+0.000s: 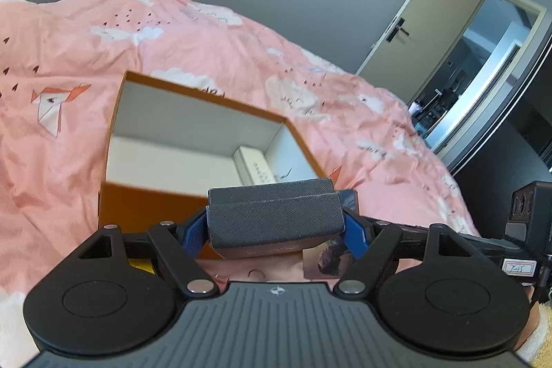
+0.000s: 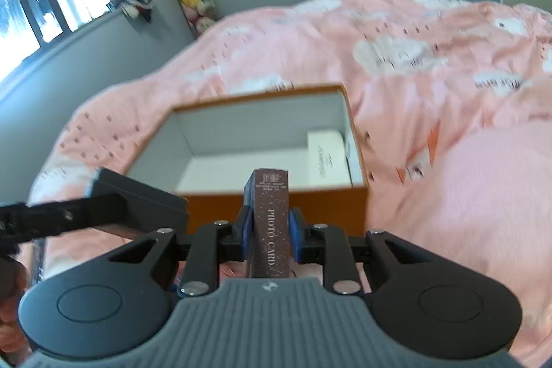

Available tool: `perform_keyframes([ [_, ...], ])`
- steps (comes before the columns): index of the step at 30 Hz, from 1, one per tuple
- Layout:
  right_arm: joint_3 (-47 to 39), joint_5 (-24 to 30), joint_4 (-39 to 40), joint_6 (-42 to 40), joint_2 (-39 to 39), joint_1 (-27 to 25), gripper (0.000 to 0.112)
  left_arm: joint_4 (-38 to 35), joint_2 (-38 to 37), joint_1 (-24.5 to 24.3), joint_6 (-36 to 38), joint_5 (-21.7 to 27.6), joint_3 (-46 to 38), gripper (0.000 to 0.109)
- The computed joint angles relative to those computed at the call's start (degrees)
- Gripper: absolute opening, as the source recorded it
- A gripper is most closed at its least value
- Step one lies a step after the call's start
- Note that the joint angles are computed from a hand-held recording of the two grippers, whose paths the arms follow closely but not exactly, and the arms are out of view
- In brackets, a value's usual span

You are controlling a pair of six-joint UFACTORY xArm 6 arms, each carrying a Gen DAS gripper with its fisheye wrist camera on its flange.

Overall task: Organize objects
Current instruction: 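Grasp the dark photo card with the right tool while the left tool lifts the grey box, then lower the grey box into the orange box with the left tool while the right tool holds the card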

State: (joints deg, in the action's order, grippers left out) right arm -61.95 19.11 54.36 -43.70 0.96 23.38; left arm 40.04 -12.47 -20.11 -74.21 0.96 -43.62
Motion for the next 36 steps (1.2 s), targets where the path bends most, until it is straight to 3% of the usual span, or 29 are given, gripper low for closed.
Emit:
perform_keyframes([
  [5,-4.7,-0.2,5.2,-4.5,0.8,0.4,0.024,5.2,1.5,1.3,-2.9,-0.3,-3.7,0.09],
  [8,-8.6,-1.2,7.2,-6.7,2.8,0.9,0.024,0.9,3.6,1.5,2.2,0.8,-6.4,0.09],
  [15,-17.3,-4.5,3.3,-3.0,12.0,2.1,0.024,-17.7,10.8,1.3,20.4,2.7,-11.7,0.09],
  [19,-20.8,-3.2,-2.1,2.3,16.8,2.0,0.024,-39.5,14.9,-0.1,40.4,6.2,-15.1,0.09],
  [23,-23.1,-2.2,-5.3,5.4,19.9,1.7,0.024,-52.8,18.8,-0.1,53.0,13.1,-20.0,0.09],
  [36,-28.3,0.1,-8.5,7.9,25.5,1.0,0.024,-51.9,28.3,2.2,51.6,26.9,-30.4,0.09],
])
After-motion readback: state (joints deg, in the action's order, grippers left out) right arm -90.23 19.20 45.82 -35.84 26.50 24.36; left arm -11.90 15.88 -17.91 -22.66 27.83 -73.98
